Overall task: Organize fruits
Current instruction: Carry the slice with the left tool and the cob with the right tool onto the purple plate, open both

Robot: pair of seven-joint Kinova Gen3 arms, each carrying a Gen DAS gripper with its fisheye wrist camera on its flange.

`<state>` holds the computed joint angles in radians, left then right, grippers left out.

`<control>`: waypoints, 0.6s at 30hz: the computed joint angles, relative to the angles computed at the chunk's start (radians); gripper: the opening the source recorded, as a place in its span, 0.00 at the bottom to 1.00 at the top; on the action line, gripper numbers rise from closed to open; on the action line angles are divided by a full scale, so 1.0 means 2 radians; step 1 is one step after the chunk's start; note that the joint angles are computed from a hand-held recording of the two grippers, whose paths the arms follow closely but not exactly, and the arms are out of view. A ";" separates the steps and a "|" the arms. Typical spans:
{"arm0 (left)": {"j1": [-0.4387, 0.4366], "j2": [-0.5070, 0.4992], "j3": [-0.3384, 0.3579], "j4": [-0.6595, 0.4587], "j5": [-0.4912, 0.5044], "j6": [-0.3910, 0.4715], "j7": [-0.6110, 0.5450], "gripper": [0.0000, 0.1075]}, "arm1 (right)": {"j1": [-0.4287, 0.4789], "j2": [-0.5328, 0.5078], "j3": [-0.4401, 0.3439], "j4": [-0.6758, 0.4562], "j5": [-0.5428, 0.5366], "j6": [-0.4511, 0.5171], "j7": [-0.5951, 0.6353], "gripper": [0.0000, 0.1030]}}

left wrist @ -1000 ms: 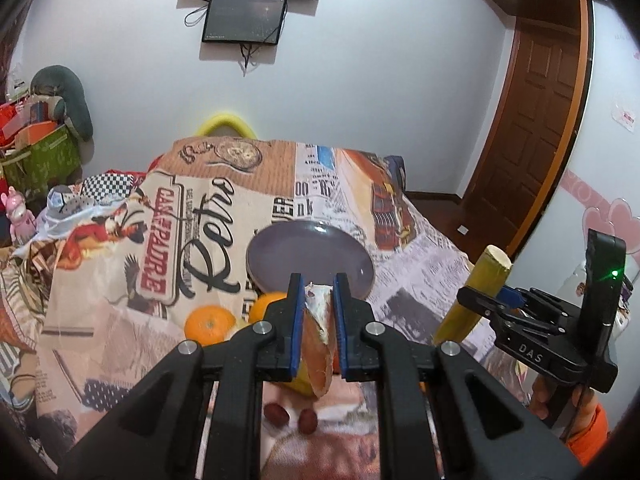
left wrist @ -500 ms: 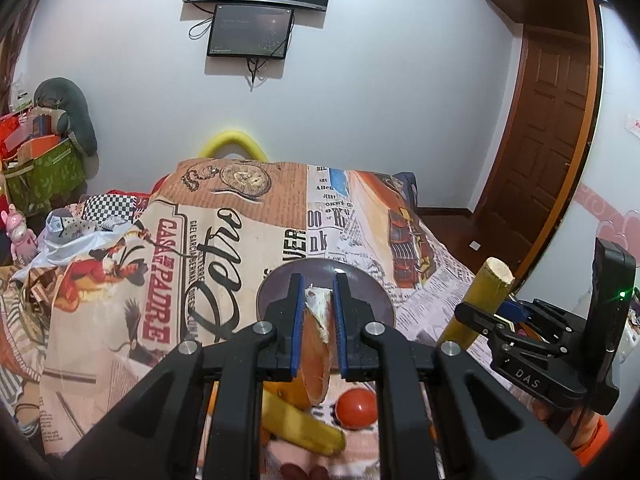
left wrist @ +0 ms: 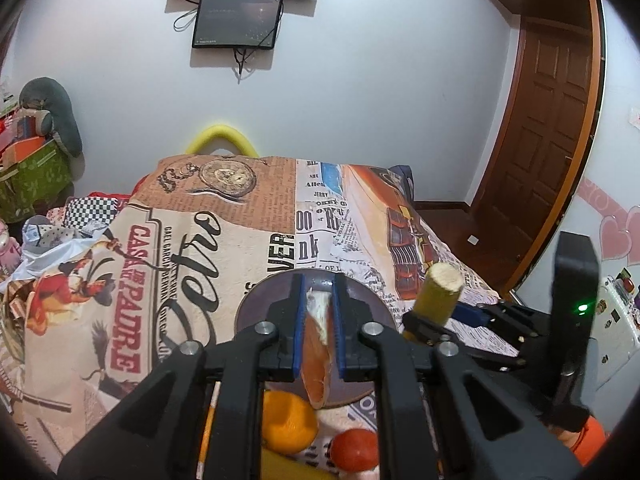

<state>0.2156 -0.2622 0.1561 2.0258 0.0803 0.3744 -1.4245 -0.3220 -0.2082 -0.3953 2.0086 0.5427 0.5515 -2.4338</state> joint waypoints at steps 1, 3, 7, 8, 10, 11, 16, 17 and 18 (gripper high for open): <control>0.003 0.007 -0.003 -0.002 0.002 -0.002 -0.004 0.00 | -0.002 0.009 0.006 -0.004 -0.004 0.000 0.010 0.35; 0.016 0.018 -0.020 -0.007 0.015 -0.005 -0.020 0.00 | -0.006 0.021 0.013 -0.010 -0.006 0.001 0.019 0.35; 0.024 0.045 -0.039 -0.023 0.045 0.001 -0.050 0.00 | -0.023 0.048 0.042 -0.026 -0.031 0.001 0.058 0.35; 0.020 0.051 -0.039 -0.026 0.047 0.003 -0.052 0.00 | -0.027 0.054 0.049 -0.030 -0.038 0.002 0.069 0.35; 0.016 0.060 -0.040 -0.029 0.055 0.006 -0.059 0.00 | -0.033 0.066 0.057 -0.039 -0.046 0.004 0.085 0.35; 0.013 0.062 -0.040 -0.029 0.058 0.007 -0.062 0.00 | -0.037 0.070 0.060 -0.042 -0.047 0.005 0.089 0.35; -0.011 0.079 -0.021 -0.033 0.022 0.022 -0.033 0.01 | -0.047 0.087 0.081 -0.062 -0.075 0.011 0.126 0.35; -0.010 0.082 -0.025 -0.034 0.028 0.027 -0.040 0.01 | -0.048 0.090 0.084 -0.064 -0.081 0.011 0.131 0.35; -0.011 0.084 -0.027 -0.034 0.031 0.028 -0.043 0.01 | -0.049 0.092 0.086 -0.066 -0.084 0.010 0.135 0.35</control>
<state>0.1936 -0.0945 0.1023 1.9587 0.1420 0.4307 -1.5098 -0.4200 -0.0243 -0.2224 1.8770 0.3756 0.5719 -2.1640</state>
